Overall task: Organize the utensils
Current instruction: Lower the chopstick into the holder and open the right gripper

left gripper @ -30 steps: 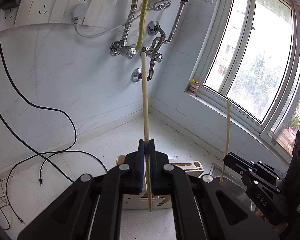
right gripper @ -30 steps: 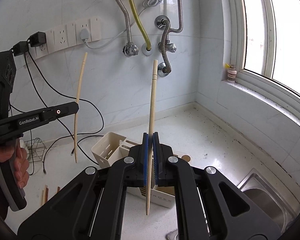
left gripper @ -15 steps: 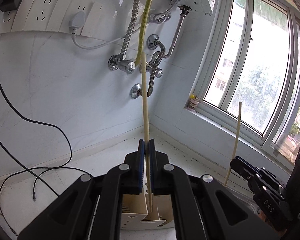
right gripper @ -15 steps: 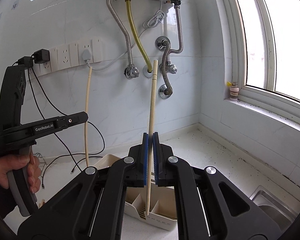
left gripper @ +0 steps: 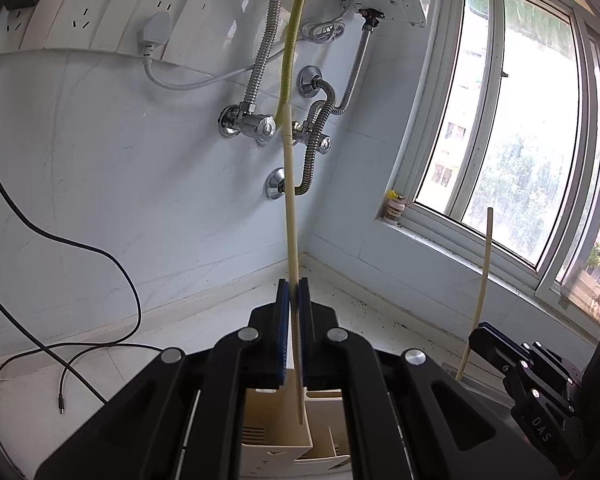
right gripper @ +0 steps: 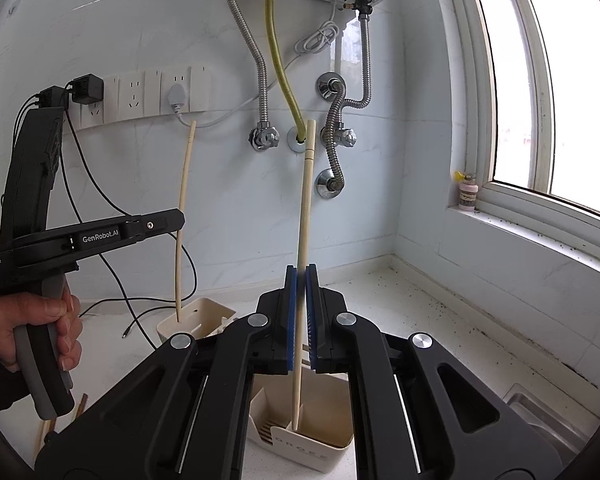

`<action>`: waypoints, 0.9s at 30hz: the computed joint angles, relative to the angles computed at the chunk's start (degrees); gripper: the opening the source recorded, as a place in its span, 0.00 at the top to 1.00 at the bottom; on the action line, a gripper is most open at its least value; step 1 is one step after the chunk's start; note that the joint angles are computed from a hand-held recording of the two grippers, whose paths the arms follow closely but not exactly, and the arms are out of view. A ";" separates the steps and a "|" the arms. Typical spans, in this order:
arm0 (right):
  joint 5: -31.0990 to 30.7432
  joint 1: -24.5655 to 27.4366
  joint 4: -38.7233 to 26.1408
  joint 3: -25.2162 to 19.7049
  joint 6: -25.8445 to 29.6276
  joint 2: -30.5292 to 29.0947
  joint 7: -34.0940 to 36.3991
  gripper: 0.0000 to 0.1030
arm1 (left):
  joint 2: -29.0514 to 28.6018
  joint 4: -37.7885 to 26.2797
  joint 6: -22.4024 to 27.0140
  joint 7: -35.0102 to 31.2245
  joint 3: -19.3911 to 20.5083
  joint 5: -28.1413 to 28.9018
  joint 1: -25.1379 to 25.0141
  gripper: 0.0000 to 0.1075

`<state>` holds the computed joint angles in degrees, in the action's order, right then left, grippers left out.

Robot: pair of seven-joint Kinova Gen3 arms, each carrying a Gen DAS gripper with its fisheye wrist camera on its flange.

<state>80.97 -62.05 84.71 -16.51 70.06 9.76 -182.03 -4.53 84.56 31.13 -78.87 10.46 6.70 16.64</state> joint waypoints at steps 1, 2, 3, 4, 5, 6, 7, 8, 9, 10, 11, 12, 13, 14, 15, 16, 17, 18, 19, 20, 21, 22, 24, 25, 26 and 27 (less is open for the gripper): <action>0.48 -0.07 0.40 0.06 0.14 0.11 -0.25 0.96 | -0.16 0.69 -0.89 0.37 0.02 -0.04 -0.05 0.96; 1.07 -0.15 0.90 0.09 0.24 0.17 -0.53 0.96 | -0.21 1.08 -1.42 0.57 0.05 -0.07 -0.06 0.96; 1.64 -0.19 1.35 0.11 0.28 0.22 -0.78 0.96 | -0.27 1.37 -1.66 0.96 0.20 -0.53 -0.11 0.96; 2.18 -0.29 1.79 0.11 0.61 0.24 -1.11 0.96 | -0.37 1.78 -2.11 1.33 0.40 -1.08 -0.13 0.96; 2.85 -0.42 2.38 0.07 0.94 0.21 -1.60 0.96 | -0.42 1.97 -2.21 1.74 0.60 -1.72 -0.16 0.96; 3.51 -0.53 3.06 -0.01 1.32 0.14 -2.23 0.96 | -0.50 2.20 -2.34 2.38 0.88 -2.60 -0.24 0.96; 4.15 -0.62 3.67 -0.10 1.79 0.10 -2.86 0.96 | -0.60 2.47 -2.56 2.67 0.97 -3.05 -0.23 0.96; 4.65 -0.61 4.13 -0.19 2.09 0.11 -3.29 0.96 | -0.52 2.51 -2.50 3.21 1.16 -3.73 -0.29 0.96; 4.98 -0.49 4.60 -0.28 2.16 0.06 -3.67 0.96 | -0.52 2.62 -2.55 3.95 1.43 -4.63 -0.37 0.96; 5.17 -0.39 4.97 -0.37 2.28 0.07 -3.99 0.96 | -0.54 2.74 -2.59 4.89 1.75 -5.72 -0.48 0.96; 5.48 -0.31 5.24 -0.44 2.43 0.12 -4.27 0.96 | -0.37 2.47 -2.00 6.51 2.31 -7.47 -0.66 0.96; 5.78 -0.24 5.63 -0.50 2.52 0.14 -4.67 0.96 | -0.27 2.32 -1.40 8.00 3.08 -9.05 -1.11 0.96; 6.06 -0.20 5.91 -0.57 2.62 0.23 -4.89 0.96 | -0.35 2.63 -1.73 8.82 2.78 -9.70 -0.69 0.96; 6.50 -0.28 6.13 -0.61 3.03 0.47 -5.05 0.96 | -0.47 3.04 -2.21 9.18 2.71 -9.90 -0.61 0.96; 6.93 -0.41 6.31 -0.62 3.46 0.80 -5.02 0.96 | -0.43 3.13 -2.23 9.93 2.86 -10.60 -0.60 0.96; 7.35 -0.54 6.59 -0.59 3.76 1.06 -5.09 0.96 | -0.44 3.31 -2.42 10.79 3.02 -11.31 -0.60 0.96; 7.52 -0.78 6.68 -0.56 4.47 1.43 -5.19 0.96 | -0.62 3.77 -2.84 11.76 3.23 -12.09 -0.60 0.96; 7.92 -0.91 6.97 -0.44 4.74 1.70 -5.39 0.96 | -0.62 3.94 -3.02 12.76 3.48 -12.93 -0.65 0.96; 8.24 -1.01 7.35 -0.33 4.97 1.92 -5.83 0.96 | -0.64 4.14 -3.18 13.66 3.66 -13.62 -0.68 0.96; 8.39 -1.00 7.69 -0.24 4.89 2.04 -6.25 0.96 | -0.59 4.18 -3.15 14.50 3.78 -14.14 -0.68 0.96; 8.39 -0.99 7.88 -0.15 4.98 2.24 -6.41 0.96 | -0.50 4.11 -2.90 15.72 4.06 -14.99 -0.75 0.96; 8.73 -1.08 8.28 -0.05 5.21 2.42 -6.92 0.96 | -0.52 4.23 -2.77 17.74 4.63 -16.67 -0.97 0.96; 8.64 -0.93 8.80 0.05 4.99 2.58 -7.51 0.96 | -0.87 4.95 -3.13 21.41 5.48 -19.65 -1.29 0.96; 8.80 -1.03 8.96 0.11 5.34 2.74 -8.04 0.96 | -0.85 4.98 -2.89 23.29 6.10 -21.39 -1.54 0.96; 9.17 -1.21 9.18 0.17 5.81 2.91 -8.72 0.96 | -0.84 5.11 -2.94 24.24 6.16 -22.22 -1.42 0.96; 9.33 -1.30 9.28 0.22 6.07 3.07 -9.10 0.96 | -0.80 5.23 -2.92 25.34 6.49 -23.54 -1.42 0.96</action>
<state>90.30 -63.35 93.99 -16.29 76.12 12.83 -191.13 -5.33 89.80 28.21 -53.53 16.94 -16.84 15.22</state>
